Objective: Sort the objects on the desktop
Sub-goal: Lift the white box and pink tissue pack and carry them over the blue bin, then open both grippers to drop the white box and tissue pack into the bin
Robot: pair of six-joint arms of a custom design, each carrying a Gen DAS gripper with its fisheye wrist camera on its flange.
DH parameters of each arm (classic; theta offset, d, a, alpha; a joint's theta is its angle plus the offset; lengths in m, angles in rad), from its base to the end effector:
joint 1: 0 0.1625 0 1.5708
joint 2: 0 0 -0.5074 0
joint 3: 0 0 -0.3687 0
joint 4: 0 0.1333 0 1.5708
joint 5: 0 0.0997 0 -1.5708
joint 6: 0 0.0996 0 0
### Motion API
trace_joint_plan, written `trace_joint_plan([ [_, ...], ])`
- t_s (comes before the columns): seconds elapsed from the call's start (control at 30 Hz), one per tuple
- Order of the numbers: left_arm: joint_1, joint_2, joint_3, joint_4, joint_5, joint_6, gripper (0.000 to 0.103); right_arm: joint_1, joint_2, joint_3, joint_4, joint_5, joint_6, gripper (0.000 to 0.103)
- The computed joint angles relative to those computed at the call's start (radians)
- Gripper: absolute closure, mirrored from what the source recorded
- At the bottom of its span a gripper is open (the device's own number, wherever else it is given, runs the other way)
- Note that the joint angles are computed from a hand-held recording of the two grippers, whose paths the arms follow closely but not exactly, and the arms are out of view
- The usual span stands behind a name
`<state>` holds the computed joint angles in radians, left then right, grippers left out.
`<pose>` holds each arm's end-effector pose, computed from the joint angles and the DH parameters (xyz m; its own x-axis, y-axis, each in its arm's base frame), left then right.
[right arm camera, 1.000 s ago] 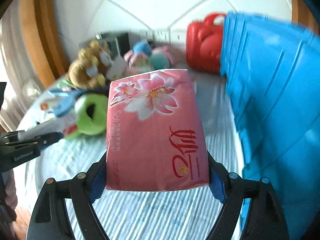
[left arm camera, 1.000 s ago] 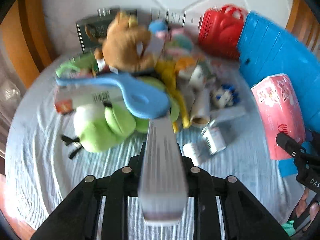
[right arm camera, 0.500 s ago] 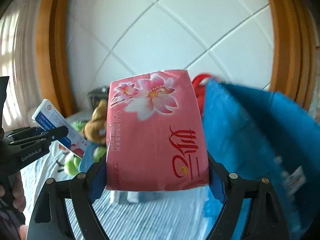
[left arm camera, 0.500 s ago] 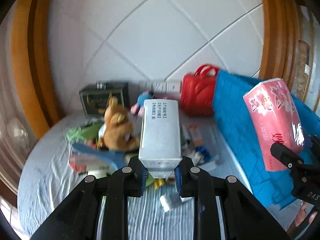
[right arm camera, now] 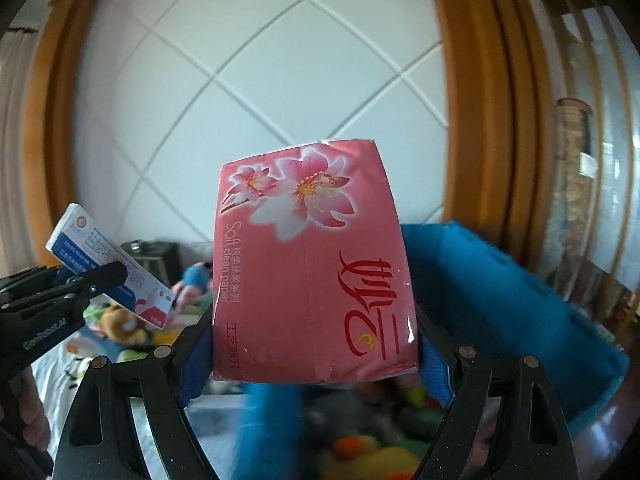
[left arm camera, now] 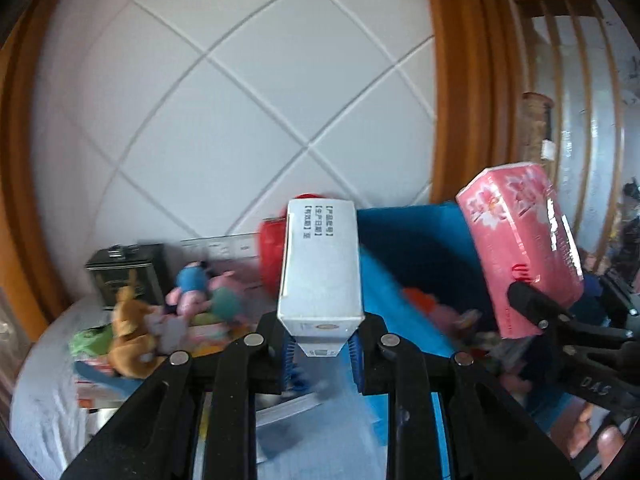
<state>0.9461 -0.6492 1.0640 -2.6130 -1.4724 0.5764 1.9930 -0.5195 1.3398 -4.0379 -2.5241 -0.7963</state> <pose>-0.3989 -0.7979 0.2989 -0.4470 0.8067 -0.3866 0.8553 0.2589 -0.4489 0.3515 -0.6554 0.2485 -0.6246 0.4022 0.6694 -0.5939 0.3120 -0.7416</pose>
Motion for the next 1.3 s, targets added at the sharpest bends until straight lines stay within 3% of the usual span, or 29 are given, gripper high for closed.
trace_joint_plan([
  [0.27,-0.097,0.055,-0.016,0.036,0.026,-0.066,0.081,-0.031,-0.135,0.091,-0.008,-0.010,-0.055,0.018],
  [0.53,-0.153,0.195,-0.232,0.317,0.077,-0.175,0.081,-0.121,-0.272,0.151,0.248,-0.027,0.126,0.018],
  [0.8,-0.189,0.296,-0.329,0.514,0.239,-0.233,0.081,-0.191,-0.349,0.192,0.549,-0.062,0.298,0.018],
  [0.97,-0.190,0.314,-0.336,0.565,0.272,-0.256,0.081,-0.214,-0.362,0.213,0.598,-0.055,0.338,0.018],
  [1.17,-0.200,0.301,-0.298,0.529,0.316,-0.252,0.081,-0.225,-0.372,0.216,0.625,-0.040,0.348,0.018],
  [1.27,-0.198,0.310,-0.318,0.538,0.321,-0.261,0.072,-0.219,-0.364,0.194,0.638,-0.049,0.334,0.018],
  [1.3,-0.198,0.313,-0.323,0.531,0.327,-0.263,0.063,-0.218,-0.358,0.181,0.638,-0.052,0.324,0.018],
])
